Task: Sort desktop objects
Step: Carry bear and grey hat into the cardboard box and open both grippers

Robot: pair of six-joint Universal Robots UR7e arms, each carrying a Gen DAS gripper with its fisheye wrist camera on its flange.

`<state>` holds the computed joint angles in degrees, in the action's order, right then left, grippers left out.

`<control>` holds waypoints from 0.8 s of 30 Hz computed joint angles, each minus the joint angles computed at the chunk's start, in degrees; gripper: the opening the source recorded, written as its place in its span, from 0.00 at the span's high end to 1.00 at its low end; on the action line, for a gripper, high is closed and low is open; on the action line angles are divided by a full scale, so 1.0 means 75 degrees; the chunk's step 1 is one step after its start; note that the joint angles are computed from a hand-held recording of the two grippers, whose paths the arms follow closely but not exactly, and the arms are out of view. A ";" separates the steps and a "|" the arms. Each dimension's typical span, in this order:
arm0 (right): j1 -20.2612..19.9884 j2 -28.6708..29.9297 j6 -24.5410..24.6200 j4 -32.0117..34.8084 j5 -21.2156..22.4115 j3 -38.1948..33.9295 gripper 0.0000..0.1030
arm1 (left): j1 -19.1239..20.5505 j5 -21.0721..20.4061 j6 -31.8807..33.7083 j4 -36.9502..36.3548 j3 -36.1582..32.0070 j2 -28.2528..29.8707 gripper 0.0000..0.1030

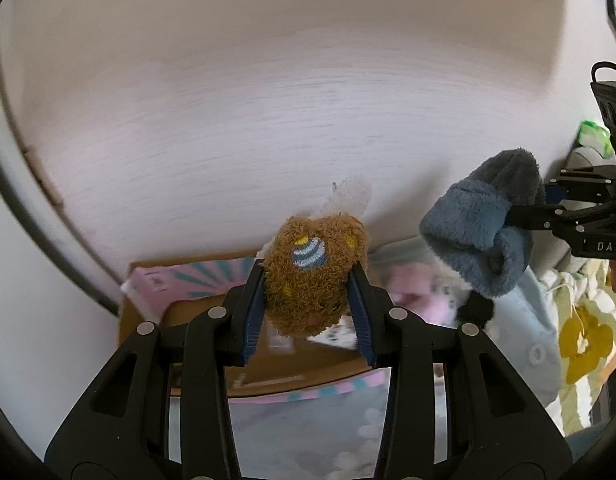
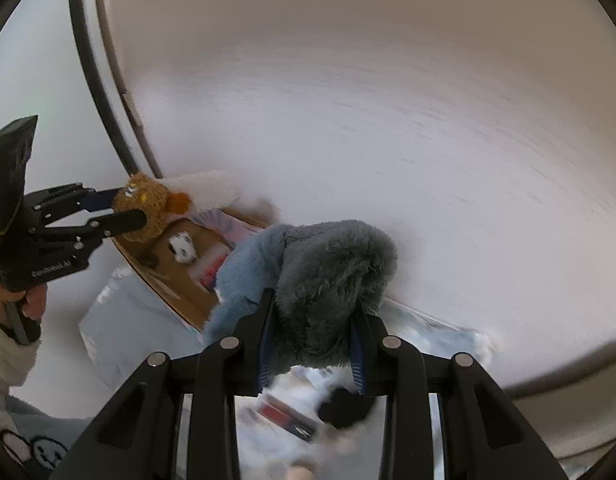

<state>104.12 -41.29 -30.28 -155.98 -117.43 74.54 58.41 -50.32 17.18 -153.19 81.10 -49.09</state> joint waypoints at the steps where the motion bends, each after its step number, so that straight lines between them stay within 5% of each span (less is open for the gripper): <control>1: 0.0039 0.0182 0.0037 0.0135 0.0049 -0.0233 0.71 | 0.0046 0.0012 0.0006 0.0019 -0.0035 -0.0020 0.66; 24: 0.0398 0.3223 0.0612 0.2464 0.0390 -0.3907 0.71 | 0.1368 0.0099 -0.0382 0.0907 -0.0780 -0.0123 0.65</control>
<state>107.11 -17.11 -25.69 -137.50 -114.50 45.24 68.67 -49.57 14.31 -146.39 75.25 -50.01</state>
